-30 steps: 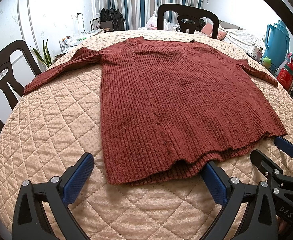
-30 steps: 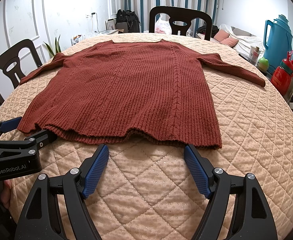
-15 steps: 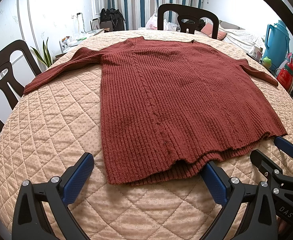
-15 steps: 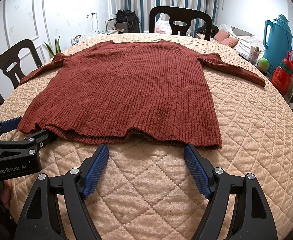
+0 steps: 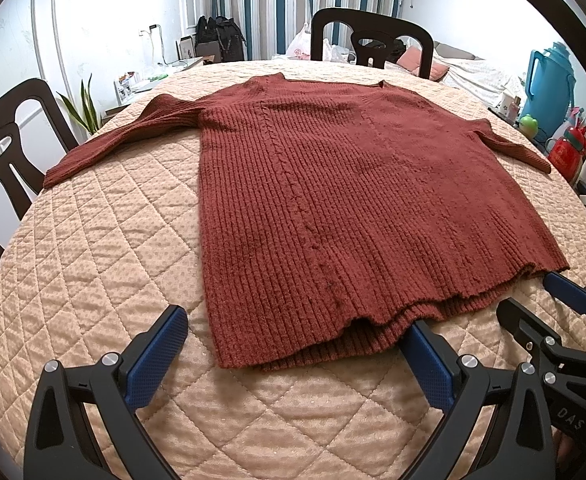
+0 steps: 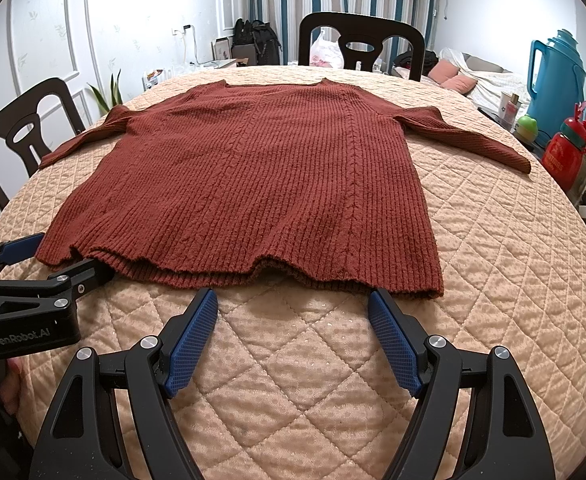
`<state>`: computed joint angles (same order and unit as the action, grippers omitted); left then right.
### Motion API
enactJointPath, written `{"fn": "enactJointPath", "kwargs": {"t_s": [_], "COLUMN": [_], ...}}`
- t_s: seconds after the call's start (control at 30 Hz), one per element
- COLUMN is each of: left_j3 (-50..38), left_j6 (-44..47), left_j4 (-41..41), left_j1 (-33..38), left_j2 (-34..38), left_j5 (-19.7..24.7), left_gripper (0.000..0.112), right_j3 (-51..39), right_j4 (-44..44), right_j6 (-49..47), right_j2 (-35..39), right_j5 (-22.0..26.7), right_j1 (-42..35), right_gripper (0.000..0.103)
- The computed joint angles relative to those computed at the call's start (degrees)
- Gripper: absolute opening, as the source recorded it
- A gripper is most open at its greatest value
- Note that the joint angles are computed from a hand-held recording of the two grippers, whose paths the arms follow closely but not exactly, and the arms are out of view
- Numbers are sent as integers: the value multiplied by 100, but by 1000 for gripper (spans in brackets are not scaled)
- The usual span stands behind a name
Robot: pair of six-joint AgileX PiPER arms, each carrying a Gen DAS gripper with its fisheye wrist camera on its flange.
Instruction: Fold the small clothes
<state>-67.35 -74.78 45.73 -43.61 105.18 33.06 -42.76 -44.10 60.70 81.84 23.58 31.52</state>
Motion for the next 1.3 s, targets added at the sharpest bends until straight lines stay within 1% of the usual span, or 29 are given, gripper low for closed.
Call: {"fn": "enactJointPath", "kwargs": {"t_s": [0.1, 0.13, 0.2, 0.23, 0.3, 0.33, 0.43, 0.53, 0.57, 0.63, 0.7, 0.8, 0.9, 0.97, 1.0, 1.1, 1.13, 1.2, 1.23, 1.3], "left_j3": [179, 318, 469, 589, 749, 851, 1174, 1444, 1571, 1687, 1721, 1832, 1925, 1901, 1888, 1960, 1966, 1908, 1925, 1923], "left_j6": [33, 133, 418, 544, 273, 195, -8, -295, -313, -365, -396, -583, -341, -284, -257, -81, -98, -92, -29, 159], "left_j4": [-42, -128, -362, -450, -148, -51, 106, 419, 455, 531, 602, 849, 761, 741, 727, 585, 611, 649, 612, 409], "left_j1": [81, 167, 292, 366, 411, 477, 774, 1077, 1237, 1488, 1692, 1989, 2374, 2574, 2678, 2987, 3079, 3203, 3331, 3539], "left_j2": [-156, -275, -423, -560, -738, -821, -1212, -1542, -1672, -1836, -1921, -2071, -2220, -2211, -2197, -2246, -2236, -2145, -2152, -2138], "left_j5": [-233, -457, -723, -838, -777, -815, -989, -1109, -1236, -1257, -1228, -1270, -1369, -1293, -1277, -1409, -1392, -1323, -1379, -1467], "left_gripper": [103, 103, 103, 103, 103, 103, 103, 103, 103, 103, 103, 103, 103, 103, 103, 103, 103, 103, 103, 103], "right_j3": [-46, -67, -37, 12, -18, -26, -333, -758, -908, -1348, -1882, -2440, -3082, -3532, -3797, -4495, -4584, -5154, -5360, -6106], "right_j4": [154, 233, 521, 450, 81, 6, -34, -204, -232, -152, 290, 884, 1403, 1805, 2202, 2846, 3028, 3694, 3919, 4525], "right_j6": [-235, -310, -654, -602, -294, -260, -462, -605, -674, -941, -1559, -2421, -3280, -3832, -4307, -5182, -5404, -6120, -6327, -6930], "right_j2": [-79, -130, -302, -333, -434, -482, -478, -265, -153, 180, 594, 1044, 1605, 1964, 2178, 2716, 2794, 3191, 3332, 3786], "right_j5": [106, 152, 66, -8, -35, -57, -48, -53, -75, -17, 22, 78, 8, 26, -57, -58, -93, 69, 164, 596], "right_j1": [16, 65, 46, 49, 172, 196, 338, 517, 552, 670, 728, 792, 873, 926, 925, 971, 968, 957, 948, 933], "right_gripper": [78, 78, 78, 78, 78, 78, 78, 78, 78, 78, 78, 78, 78, 78, 78, 78, 78, 78, 78, 78]}}
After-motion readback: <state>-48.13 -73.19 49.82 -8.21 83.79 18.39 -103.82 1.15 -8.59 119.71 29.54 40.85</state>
